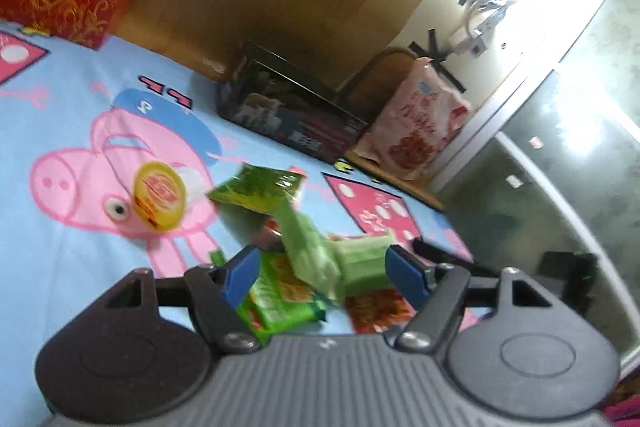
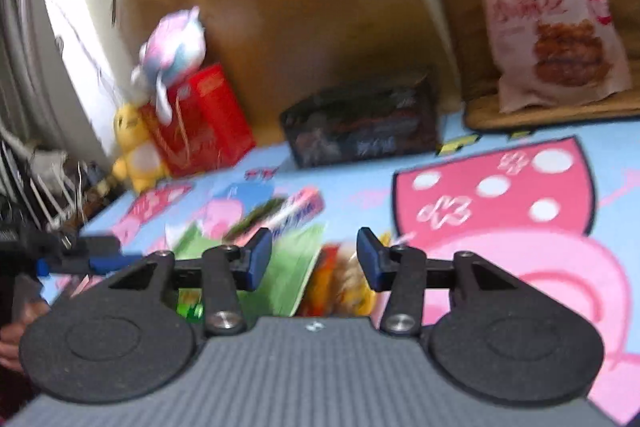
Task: Organize snacks
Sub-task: 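Move the right gripper to a green leaf-print packet and grasp it, then lift the green packet into the tin box and open the right gripper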
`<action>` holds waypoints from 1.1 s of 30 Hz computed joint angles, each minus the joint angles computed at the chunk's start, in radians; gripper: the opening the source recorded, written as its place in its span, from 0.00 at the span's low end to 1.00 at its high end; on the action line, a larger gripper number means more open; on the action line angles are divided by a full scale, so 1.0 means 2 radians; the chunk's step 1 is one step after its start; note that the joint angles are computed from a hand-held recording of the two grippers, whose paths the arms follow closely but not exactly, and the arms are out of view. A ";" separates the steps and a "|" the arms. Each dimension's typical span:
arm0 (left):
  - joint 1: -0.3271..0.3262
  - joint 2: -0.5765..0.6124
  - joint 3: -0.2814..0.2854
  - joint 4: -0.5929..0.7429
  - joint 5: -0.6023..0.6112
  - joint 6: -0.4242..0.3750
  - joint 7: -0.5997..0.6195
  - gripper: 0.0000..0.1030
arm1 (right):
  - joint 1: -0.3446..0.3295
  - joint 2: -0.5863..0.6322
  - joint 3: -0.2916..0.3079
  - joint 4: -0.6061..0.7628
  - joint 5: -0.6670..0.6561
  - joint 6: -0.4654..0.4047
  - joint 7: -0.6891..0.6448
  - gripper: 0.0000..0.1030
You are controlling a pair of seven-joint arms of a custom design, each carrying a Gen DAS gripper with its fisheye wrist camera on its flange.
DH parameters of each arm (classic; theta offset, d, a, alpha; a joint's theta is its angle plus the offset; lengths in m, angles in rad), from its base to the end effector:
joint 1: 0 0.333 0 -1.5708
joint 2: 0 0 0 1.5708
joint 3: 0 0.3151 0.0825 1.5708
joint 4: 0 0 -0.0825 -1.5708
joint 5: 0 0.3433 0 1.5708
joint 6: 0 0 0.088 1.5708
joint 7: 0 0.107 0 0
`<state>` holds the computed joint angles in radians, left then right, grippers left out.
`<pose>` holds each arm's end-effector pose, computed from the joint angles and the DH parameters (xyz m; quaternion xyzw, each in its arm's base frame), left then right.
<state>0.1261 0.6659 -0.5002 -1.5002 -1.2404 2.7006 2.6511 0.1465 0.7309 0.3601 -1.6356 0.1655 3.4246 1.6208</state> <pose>0.6908 -0.1511 0.3717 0.5326 -0.6580 0.5316 0.0297 0.6552 0.2626 0.3658 -0.6165 0.5925 -0.1595 0.4934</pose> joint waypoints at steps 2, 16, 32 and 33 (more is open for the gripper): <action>0.004 -0.005 -0.005 -0.010 -0.011 0.004 0.009 0.68 | -0.041 0.016 0.055 0.003 -0.042 -0.009 -0.015 0.46; 0.003 -0.047 0.038 -0.060 -0.123 -0.034 0.072 0.70 | -0.088 0.080 0.199 0.058 -0.139 -0.113 -0.177 0.47; -0.062 -0.011 0.058 -0.007 0.020 -0.034 0.003 0.45 | 0.039 0.009 -0.006 0.029 -0.013 -0.081 -0.183 0.54; -0.072 -0.005 0.065 0.000 0.049 -0.028 -0.026 0.41 | 0.034 0.017 -0.001 0.039 -0.013 -0.093 -0.195 0.54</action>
<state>-0.0188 0.6554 -0.3693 -1.5002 -1.1420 2.6439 2.5997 0.2154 0.7645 0.3587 -1.5568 0.1392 3.2387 1.2310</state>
